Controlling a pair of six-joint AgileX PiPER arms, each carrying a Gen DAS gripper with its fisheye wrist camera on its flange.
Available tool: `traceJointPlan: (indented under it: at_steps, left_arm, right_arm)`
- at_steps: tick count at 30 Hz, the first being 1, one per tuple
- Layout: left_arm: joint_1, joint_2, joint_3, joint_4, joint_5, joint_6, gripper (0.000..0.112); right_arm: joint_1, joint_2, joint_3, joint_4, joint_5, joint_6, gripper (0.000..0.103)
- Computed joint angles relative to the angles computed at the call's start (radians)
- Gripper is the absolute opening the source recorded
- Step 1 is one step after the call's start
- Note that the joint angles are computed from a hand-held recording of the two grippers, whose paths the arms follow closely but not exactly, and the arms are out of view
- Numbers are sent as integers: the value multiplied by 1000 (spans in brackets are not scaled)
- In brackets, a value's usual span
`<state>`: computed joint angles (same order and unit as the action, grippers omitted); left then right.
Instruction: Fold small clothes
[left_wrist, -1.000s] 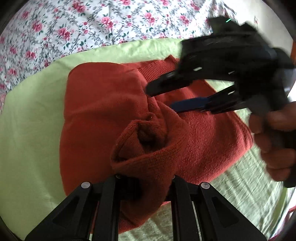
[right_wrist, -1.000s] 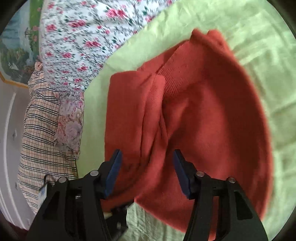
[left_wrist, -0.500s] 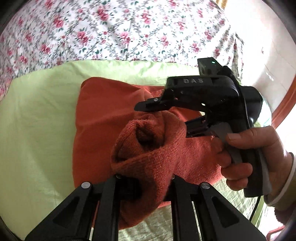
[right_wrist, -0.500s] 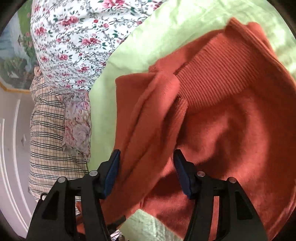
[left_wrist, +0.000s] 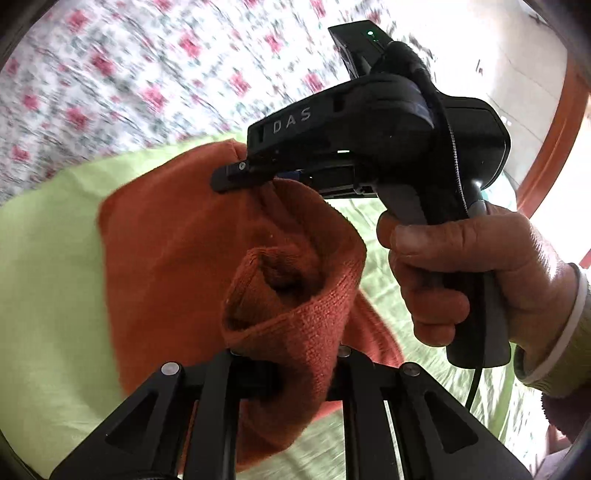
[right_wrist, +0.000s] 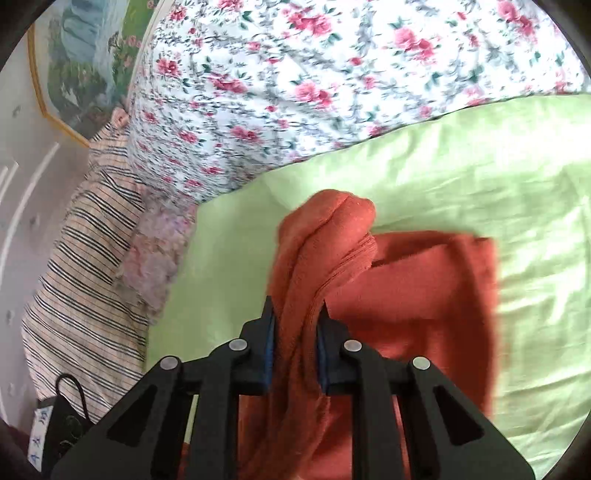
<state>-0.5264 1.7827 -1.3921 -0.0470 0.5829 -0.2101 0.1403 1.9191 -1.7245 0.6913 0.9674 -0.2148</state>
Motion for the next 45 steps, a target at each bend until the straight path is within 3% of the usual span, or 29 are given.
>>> traceJointPlan:
  at_steps: [4, 9, 13, 15, 20, 23, 25, 29, 34, 41, 43, 44, 45]
  left_arm:
    - [-21, 118, -72, -61, 26, 3, 12]
    - [-40, 130, -66, -54, 8, 2, 13]
    - [-21, 178, -105, -130, 50, 65, 21]
    - [-9, 155, -78, -185, 48, 127, 27]
    - [66, 32, 72, -350, 49, 327, 57]
    - [119, -47, 166, -346, 47, 326, 68]
    - [171, -89, 218, -360, 49, 330, 69]
    - [297, -118, 275, -432, 64, 369, 74]
    - [451, 17, 172, -576, 133, 482, 76]
    - [513, 289, -58, -731, 242, 538, 78]
    - [517, 322, -60, -804, 238, 587, 79]
    - [523, 344, -77, -838, 242, 609, 76]
    - [524, 343, -65, -861, 233, 633, 70]
  right_arm:
    - [-80, 37, 51, -72, 23, 0, 19]
    - [-120, 38, 100, -62, 14, -47, 19]
    - [-96, 51, 81, -131, 5, -34, 20]
    - [-91, 63, 84, -160, -1, -20, 21]
    - [-92, -12, 156, -204, -40, 18, 30]
    - [-82, -89, 219, -283, -56, 76, 46]
    - [-91, -144, 279, -277, -64, 93, 65]
    - [-117, -228, 406, -166, -86, 48, 77]
    - [-104, -237, 480, -133, -102, 54, 78]
    - [-153, -145, 455, 10, -83, -65, 78]
    - [-165, -111, 437, 53, -75, -104, 77]
    - [-166, -101, 432, 65, -74, -116, 75]
    - [-160, -86, 418, 68, -72, -122, 65]
